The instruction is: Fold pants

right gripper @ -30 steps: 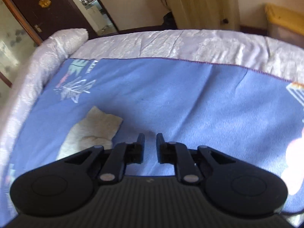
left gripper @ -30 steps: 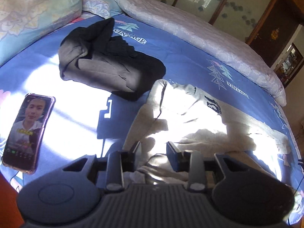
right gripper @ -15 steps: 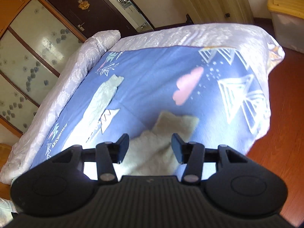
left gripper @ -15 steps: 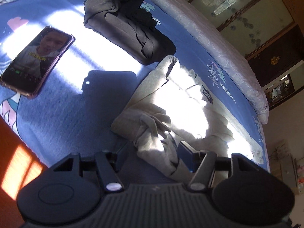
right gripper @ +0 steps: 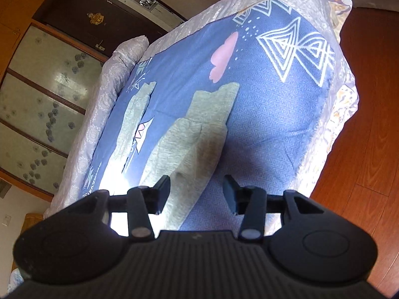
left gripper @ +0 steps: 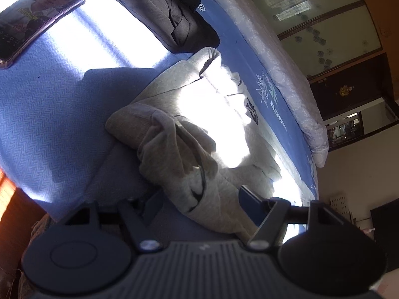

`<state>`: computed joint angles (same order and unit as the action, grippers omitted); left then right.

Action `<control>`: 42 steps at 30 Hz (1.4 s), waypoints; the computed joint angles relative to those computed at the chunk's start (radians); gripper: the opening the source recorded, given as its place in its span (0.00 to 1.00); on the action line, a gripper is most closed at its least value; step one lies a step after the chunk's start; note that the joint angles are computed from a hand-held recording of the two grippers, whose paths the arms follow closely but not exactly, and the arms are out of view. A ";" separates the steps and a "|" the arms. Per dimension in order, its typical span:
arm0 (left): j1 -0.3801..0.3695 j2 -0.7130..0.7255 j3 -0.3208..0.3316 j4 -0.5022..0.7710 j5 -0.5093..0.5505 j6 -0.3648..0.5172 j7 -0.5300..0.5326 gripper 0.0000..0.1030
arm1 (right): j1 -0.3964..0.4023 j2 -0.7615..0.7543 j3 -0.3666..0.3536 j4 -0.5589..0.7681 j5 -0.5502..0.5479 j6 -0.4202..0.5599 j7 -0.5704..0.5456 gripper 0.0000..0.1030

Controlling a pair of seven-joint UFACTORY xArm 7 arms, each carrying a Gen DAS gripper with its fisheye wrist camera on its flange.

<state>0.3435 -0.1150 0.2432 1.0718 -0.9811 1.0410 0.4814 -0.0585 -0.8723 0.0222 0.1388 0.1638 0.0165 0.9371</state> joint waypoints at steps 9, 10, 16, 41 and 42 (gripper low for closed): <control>0.007 0.024 -0.019 -0.006 -0.014 -0.025 -0.111 0.09 | 0.004 0.130 -0.041 0.064 0.013 -0.032 -0.048 0.06; 0.006 0.008 -0.019 -0.008 -0.002 -0.027 -0.108 0.09 | -0.040 0.111 0.006 0.066 0.001 -0.008 -0.040 0.06; 0.006 -0.080 0.018 0.023 0.114 0.090 -0.143 0.07 | -0.212 -0.126 0.195 0.059 -0.089 0.122 0.053 0.05; -0.030 0.695 -0.160 1.027 0.056 -0.010 -0.434 0.05 | -0.938 0.933 0.836 1.091 -1.270 0.187 0.818 0.05; -0.024 0.770 -0.189 1.131 0.100 -0.012 -0.480 0.05 | -0.914 1.037 0.868 1.178 -1.364 0.271 0.843 0.05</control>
